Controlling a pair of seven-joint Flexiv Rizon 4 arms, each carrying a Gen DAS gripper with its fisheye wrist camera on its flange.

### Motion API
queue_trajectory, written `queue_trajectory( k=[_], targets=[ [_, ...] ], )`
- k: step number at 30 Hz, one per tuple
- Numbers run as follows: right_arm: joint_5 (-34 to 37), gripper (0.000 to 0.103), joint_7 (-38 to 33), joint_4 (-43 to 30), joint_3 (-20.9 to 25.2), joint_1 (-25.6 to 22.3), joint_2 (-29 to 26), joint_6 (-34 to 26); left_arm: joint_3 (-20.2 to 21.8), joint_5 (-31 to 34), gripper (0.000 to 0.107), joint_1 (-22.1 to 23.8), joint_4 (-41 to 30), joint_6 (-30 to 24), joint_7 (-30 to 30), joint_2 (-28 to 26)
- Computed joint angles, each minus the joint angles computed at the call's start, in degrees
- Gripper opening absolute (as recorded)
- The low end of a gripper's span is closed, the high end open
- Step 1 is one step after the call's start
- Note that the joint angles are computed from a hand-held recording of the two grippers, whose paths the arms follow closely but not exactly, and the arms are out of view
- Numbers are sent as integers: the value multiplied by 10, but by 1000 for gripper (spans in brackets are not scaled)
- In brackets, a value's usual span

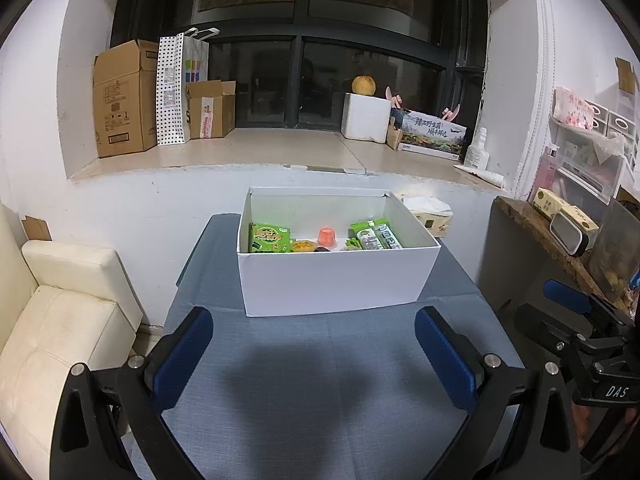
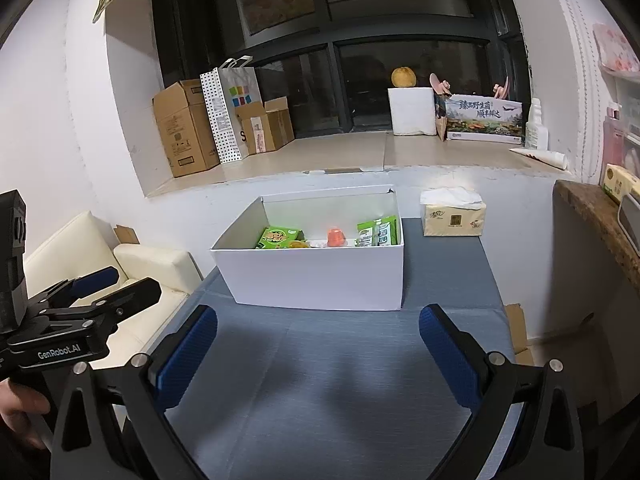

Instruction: Organize snacks

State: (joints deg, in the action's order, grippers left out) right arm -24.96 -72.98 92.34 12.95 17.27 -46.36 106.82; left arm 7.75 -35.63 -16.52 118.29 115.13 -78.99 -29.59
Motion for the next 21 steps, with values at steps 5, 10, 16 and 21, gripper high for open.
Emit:
queue_trajectory(
  k=[5, 10, 16, 21],
  targets=[
    [2, 103, 0, 0, -1, 2, 1, -2, 1, -1, 103, -2, -1, 0, -1, -1],
    [2, 103, -1, 1, 2, 0, 1, -2, 0, 0, 103, -1, -1, -1, -1, -1],
    [0, 103, -2, 2, 6, -3, 1, -2, -1, 2, 103, 0, 1, 0, -2, -1],
    [1, 103, -2, 4, 5, -2, 2, -2, 0, 2, 103, -1, 1, 0, -2, -1]
  ],
)
